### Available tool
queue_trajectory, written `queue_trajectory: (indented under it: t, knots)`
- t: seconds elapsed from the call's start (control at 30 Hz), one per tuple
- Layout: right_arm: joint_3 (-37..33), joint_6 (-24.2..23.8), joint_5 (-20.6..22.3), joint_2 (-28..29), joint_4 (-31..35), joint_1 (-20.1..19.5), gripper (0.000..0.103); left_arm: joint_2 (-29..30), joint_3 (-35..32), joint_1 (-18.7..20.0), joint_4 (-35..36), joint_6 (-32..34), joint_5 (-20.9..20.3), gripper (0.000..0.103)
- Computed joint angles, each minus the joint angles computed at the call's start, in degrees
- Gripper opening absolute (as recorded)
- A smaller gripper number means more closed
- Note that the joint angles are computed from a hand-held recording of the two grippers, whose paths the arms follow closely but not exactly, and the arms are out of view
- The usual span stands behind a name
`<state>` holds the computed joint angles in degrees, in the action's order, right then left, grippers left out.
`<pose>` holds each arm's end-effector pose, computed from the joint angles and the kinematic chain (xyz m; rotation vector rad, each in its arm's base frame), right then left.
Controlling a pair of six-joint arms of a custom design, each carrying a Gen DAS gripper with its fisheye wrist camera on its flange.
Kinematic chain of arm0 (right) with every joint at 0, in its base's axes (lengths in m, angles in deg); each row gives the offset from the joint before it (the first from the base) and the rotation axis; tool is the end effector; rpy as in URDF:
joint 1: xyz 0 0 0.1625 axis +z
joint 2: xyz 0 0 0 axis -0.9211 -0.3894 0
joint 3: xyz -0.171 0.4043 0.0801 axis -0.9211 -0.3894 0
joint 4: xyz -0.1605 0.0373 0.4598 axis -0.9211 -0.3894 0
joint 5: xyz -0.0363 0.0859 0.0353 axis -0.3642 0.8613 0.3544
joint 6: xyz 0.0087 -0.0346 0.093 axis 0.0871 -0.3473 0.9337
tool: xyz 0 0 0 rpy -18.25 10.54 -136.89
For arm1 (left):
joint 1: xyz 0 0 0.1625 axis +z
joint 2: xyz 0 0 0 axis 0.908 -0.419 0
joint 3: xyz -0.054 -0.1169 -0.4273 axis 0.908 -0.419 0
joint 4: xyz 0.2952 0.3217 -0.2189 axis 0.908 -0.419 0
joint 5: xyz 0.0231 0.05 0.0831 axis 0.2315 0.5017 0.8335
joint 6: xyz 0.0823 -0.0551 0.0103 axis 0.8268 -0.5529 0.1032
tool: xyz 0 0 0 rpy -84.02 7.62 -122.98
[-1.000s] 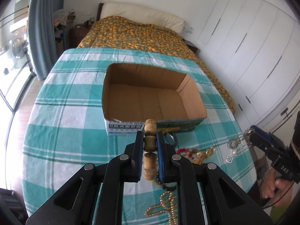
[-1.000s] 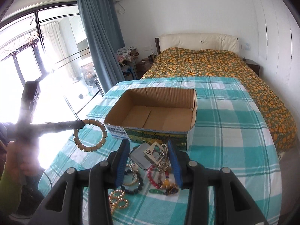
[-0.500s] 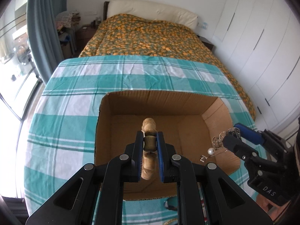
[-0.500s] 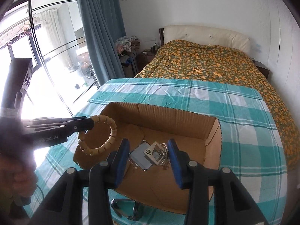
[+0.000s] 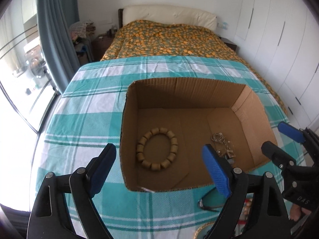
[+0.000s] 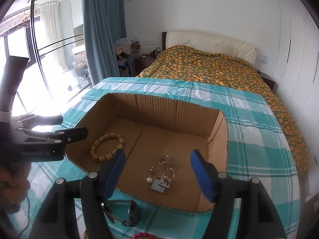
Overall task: Organize jewelry
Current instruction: 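Withdraw both tools from the box back toward the remaining jewelry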
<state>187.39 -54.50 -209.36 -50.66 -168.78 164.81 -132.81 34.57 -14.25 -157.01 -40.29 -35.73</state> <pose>0.1582 -0.5721 0.1802 0.4576 -2.2202 0.9511 -0.2335 -0.6086 0.1309 0.6718 2.3496 -0.7023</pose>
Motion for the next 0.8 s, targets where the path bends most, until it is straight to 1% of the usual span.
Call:
queue_trajectory:
  t: [0.07,0.13,0.3,0.37,0.43,0.5,0.57,0.63,0.73,0.8]
  knots:
    - [3.32,-0.39,-2.76,-1.10,-3.48,0.67,0.078,-2.98,4.38,-1.01,-2.15,0.79,1.32,0.095]
    - [6.46,-0.20,-5.40,-2.12,-6.20,1.16,0.078,-6.44,9.05,-2.07,-2.92,0.64,2.42,0.095]
    - [15.17,1.28,-9.52,-4.17,-13.37,1.56,0.078,-15.24,20.09,-4.40,-1.23,-4.28,5.24,0.095]
    - [18.63,2.58,-10.60,-4.79,-15.79,1.07,0.079,-18.69,23.82,-5.19,0.91,-7.50,6.15,0.095]
    - [21.76,5.34,-12.55,-5.05,-17.47,1.14,0.079,-21.92,26.93,-5.76,3.26,-11.10,6.67,0.095]
    - [24.58,8.51,-13.31,-5.61,-17.71,0.52,0.080,-24.56,29.45,-5.85,4.90,-14.45,6.46,0.095]
    - [26.54,10.87,-14.19,-5.37,-18.16,-0.26,0.081,-25.60,30.72,-4.86,5.77,-16.59,5.62,0.095]
    - [27.99,12.18,-14.04,-5.25,-18.18,-1.79,0.081,-25.36,31.45,-3.88,5.96,-18.26,5.53,0.095]
    - [29.16,11.89,-14.48,-3.91,-20.56,-3.75,0.081,-23.99,32.73,-3.58,4.08,-19.86,7.27,0.095]
    - [29.73,12.12,-14.41,-3.57,-21.40,-4.95,0.081,-23.08,32.98,-3.31,3.56,-20.57,7.74,0.095]
